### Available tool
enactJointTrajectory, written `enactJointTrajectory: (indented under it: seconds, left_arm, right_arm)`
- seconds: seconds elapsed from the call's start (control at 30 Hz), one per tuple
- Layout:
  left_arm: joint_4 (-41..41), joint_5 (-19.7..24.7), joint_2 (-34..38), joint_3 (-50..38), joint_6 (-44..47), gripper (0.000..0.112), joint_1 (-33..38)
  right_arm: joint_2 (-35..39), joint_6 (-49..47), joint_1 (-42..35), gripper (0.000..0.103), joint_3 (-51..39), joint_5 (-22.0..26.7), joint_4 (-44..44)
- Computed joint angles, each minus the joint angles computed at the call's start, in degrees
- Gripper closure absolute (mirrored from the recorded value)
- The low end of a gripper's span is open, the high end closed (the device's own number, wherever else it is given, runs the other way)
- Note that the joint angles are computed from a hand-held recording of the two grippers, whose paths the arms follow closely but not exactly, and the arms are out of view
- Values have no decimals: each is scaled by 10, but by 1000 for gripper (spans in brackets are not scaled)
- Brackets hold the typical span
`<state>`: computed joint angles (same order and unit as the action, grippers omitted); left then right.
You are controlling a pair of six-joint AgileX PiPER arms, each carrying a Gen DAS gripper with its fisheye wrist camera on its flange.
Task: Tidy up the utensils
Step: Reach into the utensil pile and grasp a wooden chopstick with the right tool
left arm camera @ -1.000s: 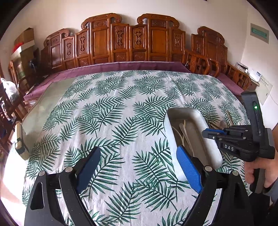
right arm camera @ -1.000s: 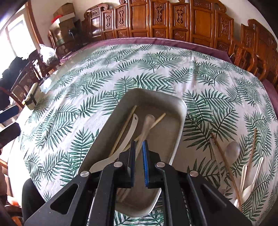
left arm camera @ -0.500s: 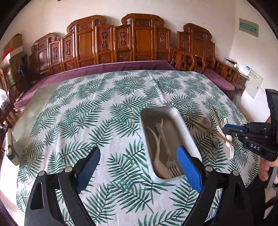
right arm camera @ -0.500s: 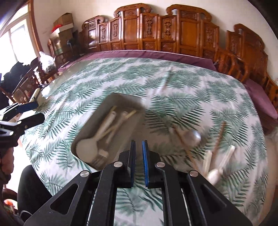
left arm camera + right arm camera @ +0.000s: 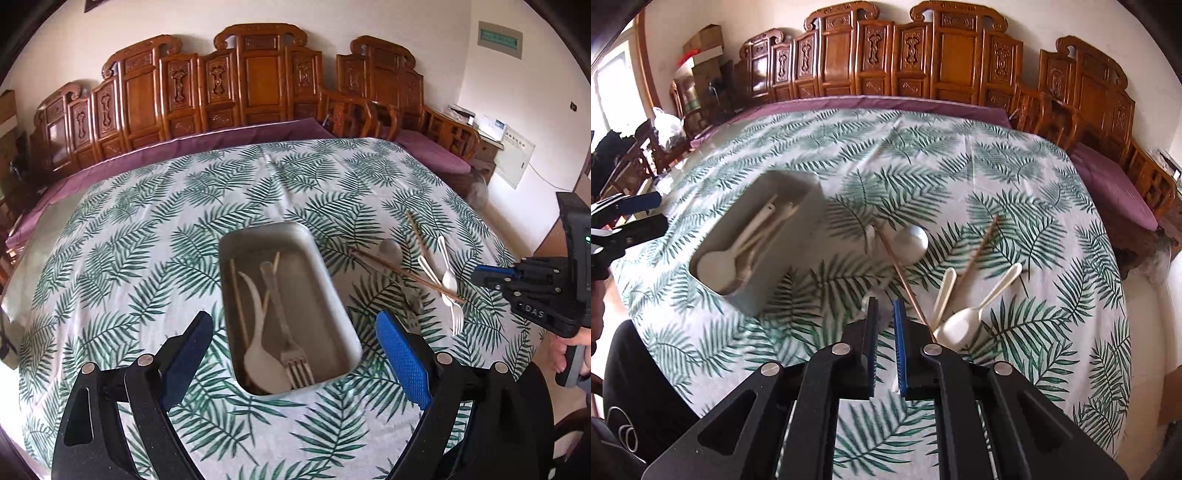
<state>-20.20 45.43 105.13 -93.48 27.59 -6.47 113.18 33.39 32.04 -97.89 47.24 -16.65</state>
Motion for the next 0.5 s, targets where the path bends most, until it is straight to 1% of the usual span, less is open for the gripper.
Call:
enactJointTrajectory:
  seconds: [0.07,0.17,0.3,0.37,0.5]
  left_arm:
    - [4,-2,-1,6,-6,26,-10]
    - [6,1,5,9,-17,26,-24]
    - [12,-1,3,22,-24,26,-41]
    - [15,-3,0,28,-25,26,-47]
    - [21,-3,-6,36,-28,26,-57]
  right_arm:
    - [15,-20,-10,88,-9,2,15]
    - [41,-45,-25,88,-26,4,38]
    - [89,-76,-38,88,-76,15,55]
    - [117,-93,-44,88,-108,30,64]
    - [172,-127,-53,88,-181,75,75]
